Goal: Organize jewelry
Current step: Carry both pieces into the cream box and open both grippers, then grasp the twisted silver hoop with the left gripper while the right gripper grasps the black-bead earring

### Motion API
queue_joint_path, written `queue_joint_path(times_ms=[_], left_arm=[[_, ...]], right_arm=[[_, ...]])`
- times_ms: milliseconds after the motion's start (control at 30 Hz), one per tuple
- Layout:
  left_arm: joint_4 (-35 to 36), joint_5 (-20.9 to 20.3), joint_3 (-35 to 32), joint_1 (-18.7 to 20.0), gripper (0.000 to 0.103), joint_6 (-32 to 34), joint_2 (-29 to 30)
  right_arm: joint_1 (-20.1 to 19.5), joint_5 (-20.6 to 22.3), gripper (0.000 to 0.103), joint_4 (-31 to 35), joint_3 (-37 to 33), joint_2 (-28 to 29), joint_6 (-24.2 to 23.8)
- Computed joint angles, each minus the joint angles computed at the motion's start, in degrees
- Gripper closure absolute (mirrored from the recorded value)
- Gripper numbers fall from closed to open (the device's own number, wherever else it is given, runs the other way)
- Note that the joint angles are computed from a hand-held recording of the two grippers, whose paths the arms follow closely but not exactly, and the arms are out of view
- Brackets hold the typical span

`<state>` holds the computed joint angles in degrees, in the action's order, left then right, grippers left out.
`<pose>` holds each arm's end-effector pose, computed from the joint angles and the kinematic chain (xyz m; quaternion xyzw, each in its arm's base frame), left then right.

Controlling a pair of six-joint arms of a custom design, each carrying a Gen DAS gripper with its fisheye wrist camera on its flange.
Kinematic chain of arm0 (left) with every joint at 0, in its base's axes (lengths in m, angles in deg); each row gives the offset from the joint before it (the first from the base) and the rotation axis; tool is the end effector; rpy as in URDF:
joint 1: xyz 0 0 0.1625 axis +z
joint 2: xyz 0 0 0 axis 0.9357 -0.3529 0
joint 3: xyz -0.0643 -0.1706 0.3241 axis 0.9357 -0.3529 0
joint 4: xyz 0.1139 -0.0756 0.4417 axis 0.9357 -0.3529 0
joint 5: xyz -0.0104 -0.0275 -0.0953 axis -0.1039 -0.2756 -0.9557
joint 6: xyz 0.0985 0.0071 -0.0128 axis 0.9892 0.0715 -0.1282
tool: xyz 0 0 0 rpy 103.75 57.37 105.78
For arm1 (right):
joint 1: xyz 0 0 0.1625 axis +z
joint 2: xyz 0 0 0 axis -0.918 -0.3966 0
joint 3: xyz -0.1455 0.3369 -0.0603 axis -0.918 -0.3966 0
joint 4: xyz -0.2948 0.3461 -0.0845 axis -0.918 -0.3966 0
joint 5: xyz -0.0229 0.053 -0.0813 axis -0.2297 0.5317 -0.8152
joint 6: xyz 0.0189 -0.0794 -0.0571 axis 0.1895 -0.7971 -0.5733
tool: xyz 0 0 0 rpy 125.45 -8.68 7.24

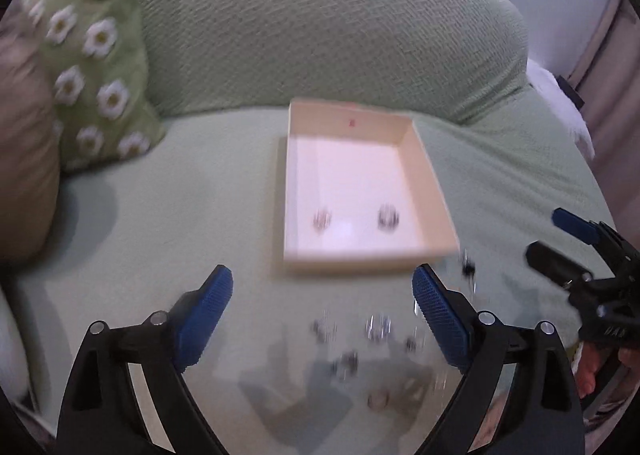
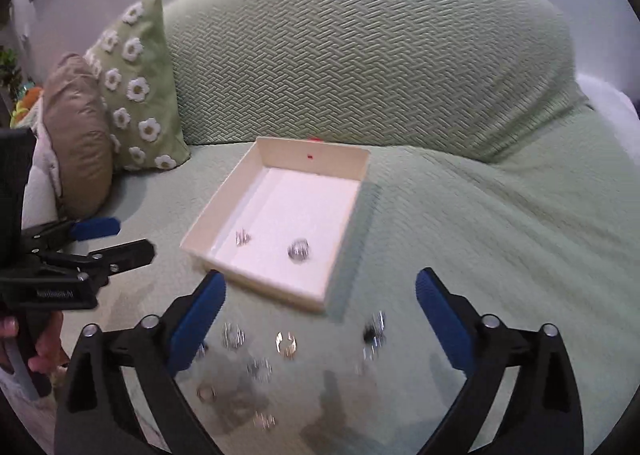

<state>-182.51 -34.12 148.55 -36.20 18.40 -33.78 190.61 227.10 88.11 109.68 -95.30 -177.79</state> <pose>-0.2778 -0.4001 0.2257 0.2823 0.9226 -0.1356 0.2251 0.2419 -0.2668 0.2526 0.0250 -0.8728 0.3590 0.3297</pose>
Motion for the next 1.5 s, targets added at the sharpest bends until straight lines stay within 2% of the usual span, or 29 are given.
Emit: queue_joint_path(times_ms=[133, 200, 267, 400, 533, 733, 800, 867, 1067, 1167, 1233, 1367, 1400, 1500], left_arm=[[5.6, 0.8, 6.6, -4.1, 0.016, -6.3, -7.3], [6.0, 0.0, 8.0, -4.3, 0.016, -7.4, -7.6], [6.7, 0.2, 8.9, -4.1, 0.016, -8.5, -7.2], [8.4, 1.1, 8.4, -3.2, 0.016, -10.5, -4.1], [3.6, -2.6, 7.4, -0.2, 0.016, -7.9, -1.3], [2.1, 1.3, 5.1, 1.3, 0.017, -6.8, 4.1], [2.1, 1.6, 4.3, 2.4, 0.027, -7.1, 5.4], [2.1, 0.3, 3.6, 3.7, 0.031, -7.2, 6.3], [1.7, 1.2, 3.8, 3.0, 0.032, -5.3, 7.7], [2.8, 2.6, 3.7, 2.3, 0.036, -5.7, 8.5], [3.2, 3.6, 3.7, 2.0, 0.044, -5.9, 8.5], [3.6, 2.9, 4.6, 1.5, 0.076, -5.7, 6.7], [4.0, 3.1, 4.7, 1.3, 0.079, -5.8, 6.5], [4.5, 3.4, 5.2, 0.5, 0.079, -5.2, 5.9]], right_arm=[[-1.1, -1.0, 0.007, 0.3, 6.9, -2.2, 5.8], [-3.2, -1.8, 0.007, 2.0, 8.6, -1.6, 9.8], [-5.6, -4.3, 0.007, 2.8, 9.2, -1.4, 11.9], [-8.7, -7.4, 0.007, 0.3, 9.9, -3.0, 10.3], [-9.8, -8.4, 0.007, -0.5, 9.7, -2.6, 9.0], [-10.1, -8.9, 0.007, -0.9, 8.6, -0.2, 6.6], [-10.4, -9.2, 0.007, -0.8, 8.6, -0.3, 6.8], [-10.6, -9.2, 0.007, -0.7, 8.9, -0.5, 7.2], [-11.1, -10.1, 0.007, -0.2, 8.4, 0.8, 7.1], [-10.8, -9.8, 0.007, -0.3, 8.4, 0.9, 6.9], [-10.8, -9.8, 0.007, -0.3, 8.5, 0.8, 6.9], [-11.1, -9.8, 0.007, -0.4, 8.7, 0.4, 7.2], [-11.2, -9.9, 0.007, -0.4, 8.8, 0.3, 7.3], [-11.7, -10.3, 0.007, -0.5, 8.9, 0.1, 7.3]])
